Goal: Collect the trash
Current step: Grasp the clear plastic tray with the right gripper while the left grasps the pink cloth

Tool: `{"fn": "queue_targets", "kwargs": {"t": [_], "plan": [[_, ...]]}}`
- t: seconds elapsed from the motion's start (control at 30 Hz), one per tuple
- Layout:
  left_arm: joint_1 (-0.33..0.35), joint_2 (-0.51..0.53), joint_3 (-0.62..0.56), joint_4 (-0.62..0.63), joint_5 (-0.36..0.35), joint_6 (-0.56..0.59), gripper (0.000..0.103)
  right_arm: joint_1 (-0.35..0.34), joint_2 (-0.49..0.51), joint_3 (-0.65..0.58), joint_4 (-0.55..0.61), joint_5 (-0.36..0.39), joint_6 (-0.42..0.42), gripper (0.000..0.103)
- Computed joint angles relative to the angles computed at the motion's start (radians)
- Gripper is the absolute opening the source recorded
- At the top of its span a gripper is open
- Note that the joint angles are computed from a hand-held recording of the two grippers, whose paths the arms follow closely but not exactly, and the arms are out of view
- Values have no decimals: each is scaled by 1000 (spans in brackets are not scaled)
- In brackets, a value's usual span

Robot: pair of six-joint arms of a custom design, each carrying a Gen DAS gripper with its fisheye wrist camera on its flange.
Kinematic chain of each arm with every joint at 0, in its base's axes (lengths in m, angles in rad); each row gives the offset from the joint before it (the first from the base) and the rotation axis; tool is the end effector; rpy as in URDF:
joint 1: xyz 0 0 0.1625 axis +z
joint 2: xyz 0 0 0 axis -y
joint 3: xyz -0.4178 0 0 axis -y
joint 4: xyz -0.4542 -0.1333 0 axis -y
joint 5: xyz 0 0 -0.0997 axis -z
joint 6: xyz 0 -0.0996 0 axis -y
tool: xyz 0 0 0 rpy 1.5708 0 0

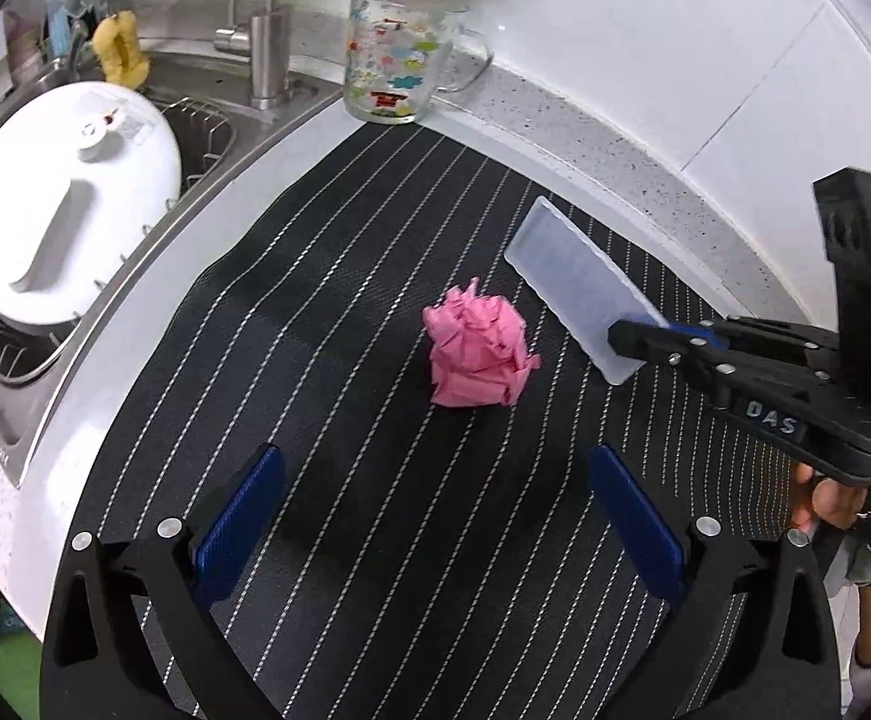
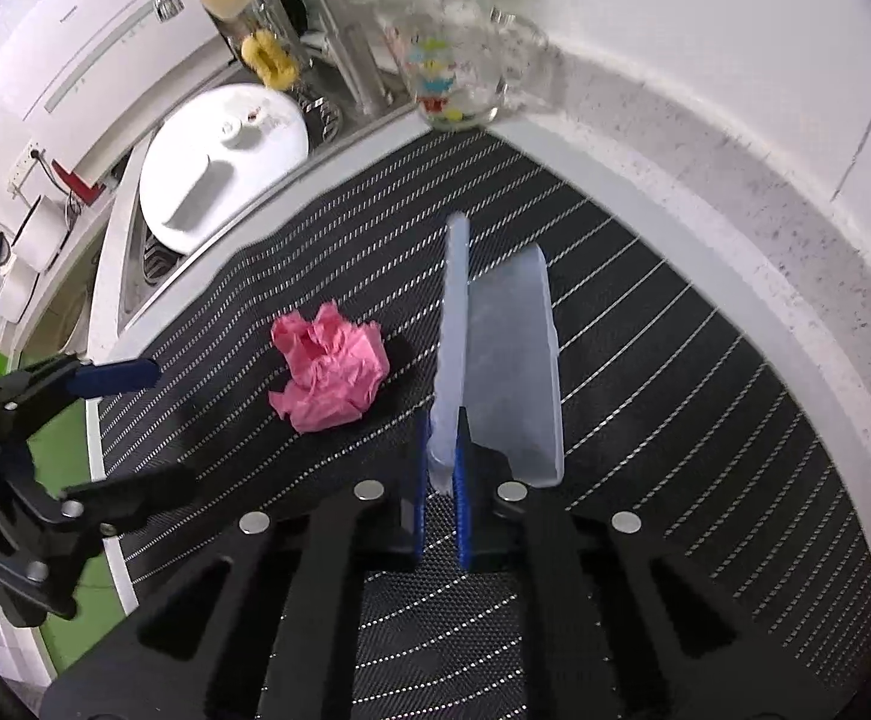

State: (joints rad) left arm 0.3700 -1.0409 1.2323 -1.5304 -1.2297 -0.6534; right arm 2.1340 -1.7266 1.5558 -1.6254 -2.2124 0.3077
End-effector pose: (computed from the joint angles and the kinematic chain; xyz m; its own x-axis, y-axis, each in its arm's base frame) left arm -0.6227 -0.4202 0.3223 -0.7653 0.5058 -0.3982 0.5569 0.8304 -0.0155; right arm 0.3281 -0.3815 0.5969 -0.8713 -0.0502 0.4883 -0.2692 0.8807 -0.3897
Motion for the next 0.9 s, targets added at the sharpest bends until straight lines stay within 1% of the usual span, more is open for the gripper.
{"fn": "queue_targets", "kwargs": {"t": [0.23, 0.47, 0.53, 0.57, 0.6, 0.63, 0.7, 0.77, 0.9], "plan": [[8, 54, -32, -23, -12, 57, 97, 26, -2, -40, 29, -50, 25, 7], [23, 109, -57, -33, 13, 108, 96, 24, -10, -58, 9, -75, 12, 6], [26, 118, -62, -30, 16, 117, 77, 25, -15, -56, 0, -75, 7, 6], [30, 126, -69, -19, 14, 117, 65, 24, -16, -56, -6, -75, 1, 6], [33, 132, -73, -12, 12, 119, 54, 24, -17, -54, -9, -74, -1, 6], [36, 135, -75, -7, 7, 120, 48, 24, -19, -53, -11, -73, -2, 6], [38, 138, -76, -3, 4, 126, 41, 23, -18, -52, -19, -71, -7, 6], [40, 136, -74, -2, -1, 128, 38, 23, -18, -52, -25, -69, -12, 6], [38, 125, -71, -4, 0, 126, 37, 37, -19, -50, -28, -72, -13, 6]]}}
